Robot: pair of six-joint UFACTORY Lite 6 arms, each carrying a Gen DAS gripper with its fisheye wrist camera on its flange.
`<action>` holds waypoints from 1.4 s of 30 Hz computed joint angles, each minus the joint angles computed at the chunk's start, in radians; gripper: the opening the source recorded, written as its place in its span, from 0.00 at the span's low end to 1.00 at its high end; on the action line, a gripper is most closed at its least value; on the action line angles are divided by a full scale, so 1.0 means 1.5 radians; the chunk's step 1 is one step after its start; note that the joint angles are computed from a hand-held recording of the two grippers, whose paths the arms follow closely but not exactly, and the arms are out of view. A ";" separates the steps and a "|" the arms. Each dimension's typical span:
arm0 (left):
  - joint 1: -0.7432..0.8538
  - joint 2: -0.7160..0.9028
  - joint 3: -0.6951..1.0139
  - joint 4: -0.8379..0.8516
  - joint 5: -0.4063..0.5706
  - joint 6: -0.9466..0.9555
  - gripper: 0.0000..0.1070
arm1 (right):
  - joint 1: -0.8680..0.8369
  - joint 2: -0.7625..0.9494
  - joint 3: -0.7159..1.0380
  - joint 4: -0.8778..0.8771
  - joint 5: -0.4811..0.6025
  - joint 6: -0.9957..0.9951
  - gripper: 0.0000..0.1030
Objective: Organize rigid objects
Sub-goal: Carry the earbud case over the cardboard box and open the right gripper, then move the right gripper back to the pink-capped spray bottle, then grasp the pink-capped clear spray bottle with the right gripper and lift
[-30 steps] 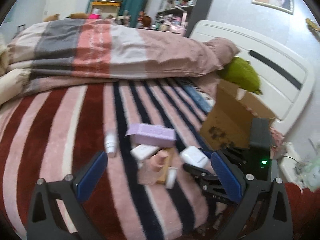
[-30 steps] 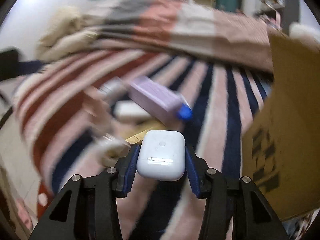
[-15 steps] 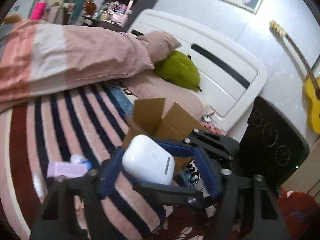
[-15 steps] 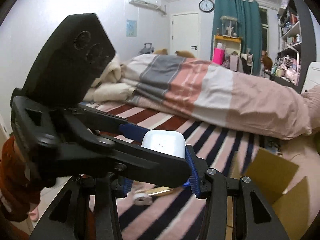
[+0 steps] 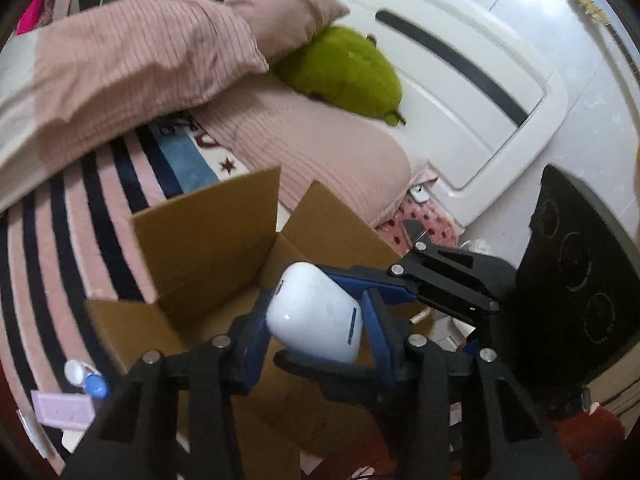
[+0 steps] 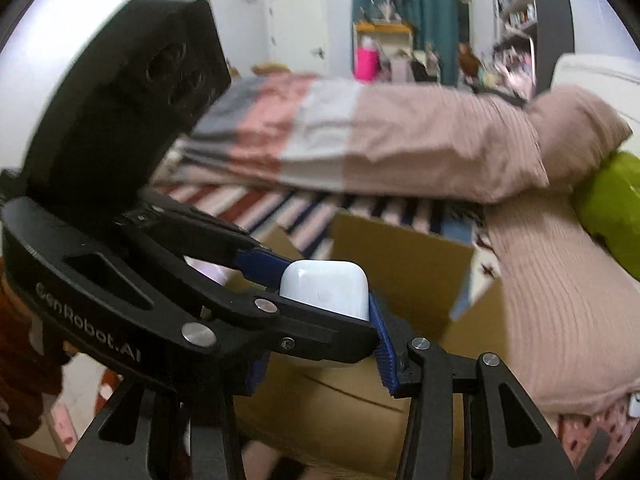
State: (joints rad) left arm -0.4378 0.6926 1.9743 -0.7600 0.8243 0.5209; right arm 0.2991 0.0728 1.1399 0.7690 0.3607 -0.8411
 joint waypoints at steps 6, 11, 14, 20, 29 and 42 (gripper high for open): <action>-0.027 0.112 0.160 0.102 0.045 -0.120 0.51 | -0.028 0.080 0.084 -0.134 0.074 0.128 0.42; -0.002 -0.024 -0.009 0.111 -0.029 -0.098 0.73 | -0.010 0.043 0.057 -0.176 0.055 0.163 0.65; 0.032 -0.145 -0.140 0.114 -0.073 -0.083 0.79 | 0.018 0.008 0.035 -0.135 0.043 0.125 0.78; 0.138 -0.396 -0.398 0.155 -0.148 -0.060 0.82 | 0.135 -0.021 0.037 -0.009 0.040 0.018 0.97; 0.446 -0.607 -0.714 -0.114 -0.148 0.328 0.82 | 0.330 0.182 0.180 0.047 -0.005 -0.019 0.83; 0.679 -0.590 -0.890 -0.269 -0.085 0.636 0.82 | 0.346 0.606 0.574 -0.102 0.102 0.205 0.08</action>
State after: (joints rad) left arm 0.5814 -0.1930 0.6390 -1.1638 0.6966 1.4754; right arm 0.8179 0.9823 2.0012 0.6166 0.5144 -0.5333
